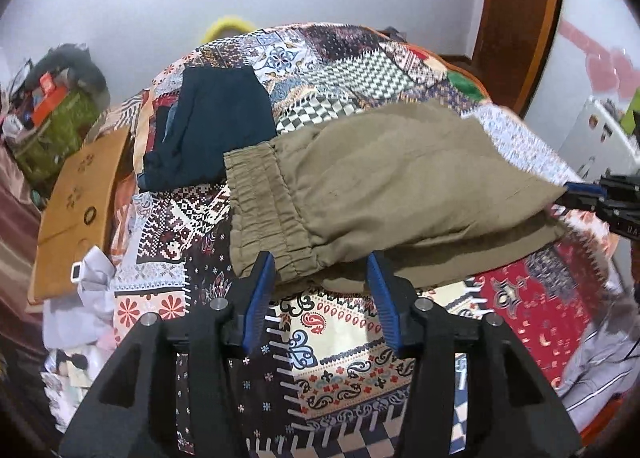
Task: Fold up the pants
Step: 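Flatten the folded pants and open both grippers, pulling them back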
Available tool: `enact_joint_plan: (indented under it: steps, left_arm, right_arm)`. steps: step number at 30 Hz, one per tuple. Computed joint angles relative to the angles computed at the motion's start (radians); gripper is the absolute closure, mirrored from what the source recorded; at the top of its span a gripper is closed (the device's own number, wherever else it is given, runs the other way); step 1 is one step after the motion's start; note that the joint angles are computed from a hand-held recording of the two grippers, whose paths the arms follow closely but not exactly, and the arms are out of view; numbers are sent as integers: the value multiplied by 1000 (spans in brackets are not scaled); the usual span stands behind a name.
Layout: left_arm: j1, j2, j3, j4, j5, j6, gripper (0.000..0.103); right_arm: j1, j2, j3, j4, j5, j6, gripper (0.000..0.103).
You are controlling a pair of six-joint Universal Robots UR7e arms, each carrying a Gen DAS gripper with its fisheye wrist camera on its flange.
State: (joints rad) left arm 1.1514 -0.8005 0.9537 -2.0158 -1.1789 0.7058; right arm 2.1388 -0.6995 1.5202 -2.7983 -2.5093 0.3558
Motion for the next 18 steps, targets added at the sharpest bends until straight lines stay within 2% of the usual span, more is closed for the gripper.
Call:
enact_joint_plan:
  steps: [8,10,15,18]
  left_arm:
    - [-15,16,-68,-15,-63,-48,40]
    - [-19,30,-92,-2,-71,-64,37]
    - [-24,78,-152,43,-86,-110,26]
    - [-24,111,-186,80,-84,-137,24]
  right_arm:
    - [18,40,-68,-182,26,-119,79]
    - [11,56,-96,-205,50,-139,73]
    - [-14,104,-170,-203,113,-146,65]
    - [-30,128,-200,-180,140,-128,62]
